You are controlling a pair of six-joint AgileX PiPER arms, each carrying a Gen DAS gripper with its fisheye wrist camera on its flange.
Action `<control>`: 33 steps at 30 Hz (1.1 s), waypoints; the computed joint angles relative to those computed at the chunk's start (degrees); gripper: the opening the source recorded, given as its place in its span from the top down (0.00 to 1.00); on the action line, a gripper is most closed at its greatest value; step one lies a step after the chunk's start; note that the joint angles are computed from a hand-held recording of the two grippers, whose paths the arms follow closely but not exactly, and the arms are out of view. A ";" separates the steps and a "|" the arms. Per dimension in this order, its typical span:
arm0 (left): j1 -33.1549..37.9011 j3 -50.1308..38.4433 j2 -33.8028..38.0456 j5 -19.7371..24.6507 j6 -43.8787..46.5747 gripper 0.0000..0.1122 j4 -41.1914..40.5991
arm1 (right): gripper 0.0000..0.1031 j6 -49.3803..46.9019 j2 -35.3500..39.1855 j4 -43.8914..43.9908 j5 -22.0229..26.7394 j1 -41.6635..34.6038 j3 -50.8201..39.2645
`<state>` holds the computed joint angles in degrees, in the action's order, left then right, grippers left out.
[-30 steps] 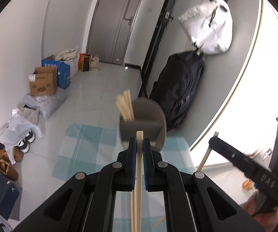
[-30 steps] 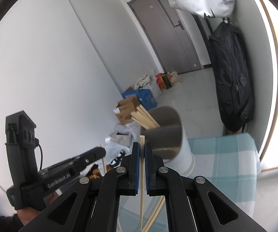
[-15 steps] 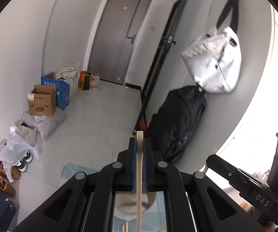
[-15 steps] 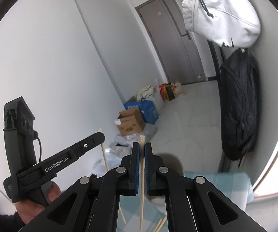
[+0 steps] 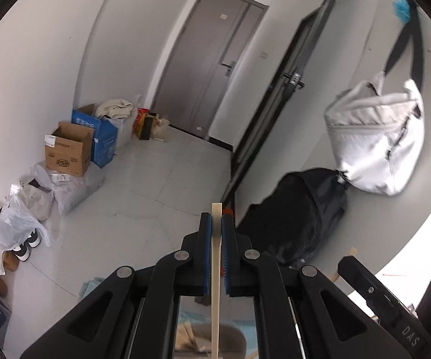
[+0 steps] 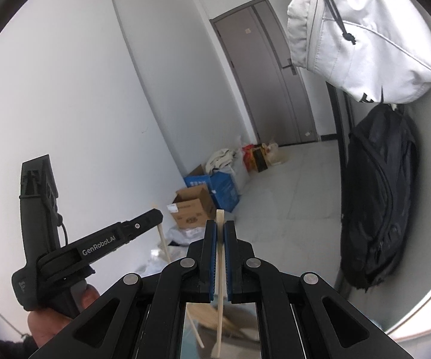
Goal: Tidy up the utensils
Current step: 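Raise both held chopsticks upright and carry them over the utensil holder, then open both grippers to drop the chopsticks into the holder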
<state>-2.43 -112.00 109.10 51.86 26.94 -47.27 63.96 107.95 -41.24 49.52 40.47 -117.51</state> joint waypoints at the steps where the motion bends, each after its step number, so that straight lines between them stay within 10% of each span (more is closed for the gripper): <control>1: -0.47 -0.35 0.48 -0.73 -0.42 0.98 0.56 | 0.96 -0.41 1.04 -0.08 0.04 -0.35 -1.17; 20: -2.58 12.68 -1.96 -9.65 23.47 0.98 -12.56 | 0.96 -0.51 4.83 -4.23 -4.57 -0.99 2.47; 33: 0.84 4.96 0.67 5.57 17.53 0.98 -5.85 | 0.93 -1.96 4.49 0.39 -6.51 0.10 5.32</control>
<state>-1.59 -107.04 109.78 57.43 44.47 -53.12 61.99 112.45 -40.85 43.02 40.57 -112.19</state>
